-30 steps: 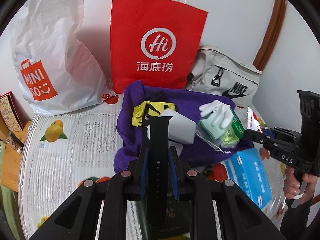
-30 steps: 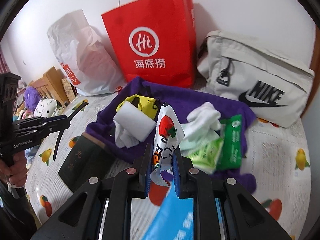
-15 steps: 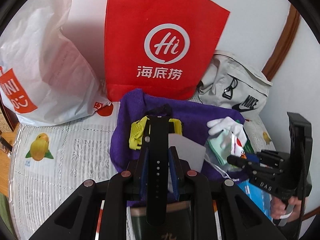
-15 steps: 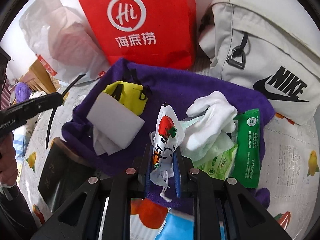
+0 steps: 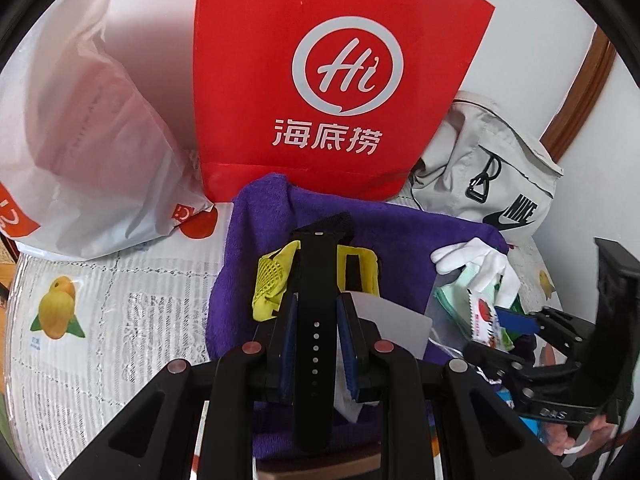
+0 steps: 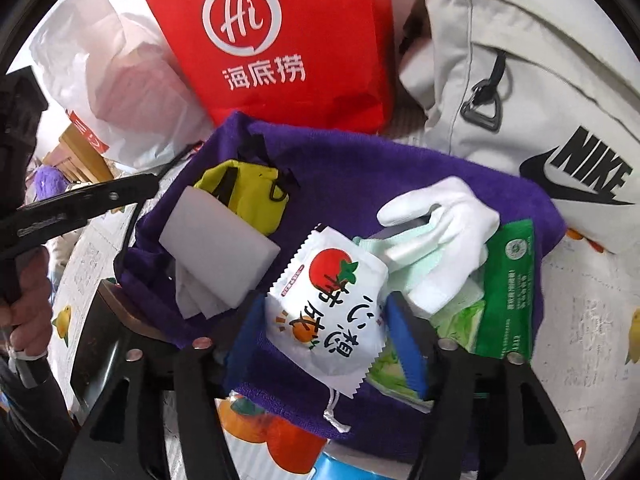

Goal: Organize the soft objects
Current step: 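Lower the snack packet onto the towel with the right gripper while the left lowers the strap, then open both grippers and pull them back from the towel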

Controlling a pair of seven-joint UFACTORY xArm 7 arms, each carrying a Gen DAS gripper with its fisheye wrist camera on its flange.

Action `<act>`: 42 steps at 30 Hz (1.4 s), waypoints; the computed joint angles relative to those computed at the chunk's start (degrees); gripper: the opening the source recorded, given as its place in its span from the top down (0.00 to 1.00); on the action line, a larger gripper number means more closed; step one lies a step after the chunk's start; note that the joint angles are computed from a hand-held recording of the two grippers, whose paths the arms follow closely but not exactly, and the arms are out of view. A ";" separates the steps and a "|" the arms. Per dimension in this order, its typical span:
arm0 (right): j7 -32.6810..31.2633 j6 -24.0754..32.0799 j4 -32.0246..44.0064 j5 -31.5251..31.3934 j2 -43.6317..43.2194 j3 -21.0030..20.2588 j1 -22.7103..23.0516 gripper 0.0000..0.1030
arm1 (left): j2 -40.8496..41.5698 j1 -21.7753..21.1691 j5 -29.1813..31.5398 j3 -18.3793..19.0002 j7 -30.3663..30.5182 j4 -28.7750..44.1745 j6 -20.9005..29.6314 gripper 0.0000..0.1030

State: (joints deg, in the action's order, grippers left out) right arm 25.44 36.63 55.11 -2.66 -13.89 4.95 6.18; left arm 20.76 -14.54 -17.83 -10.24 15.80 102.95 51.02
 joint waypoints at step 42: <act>12.07 5.59 -4.96 -5.94 -11.64 3.59 -1.52 0.24 | 0.74 -0.91 3.00 0.39 -3.15 0.66 1.76 0.39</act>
State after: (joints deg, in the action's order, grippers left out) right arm 37.51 42.21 50.15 -8.60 -25.52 8.54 4.65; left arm 21.50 -15.45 -14.83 -9.86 12.65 103.60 52.78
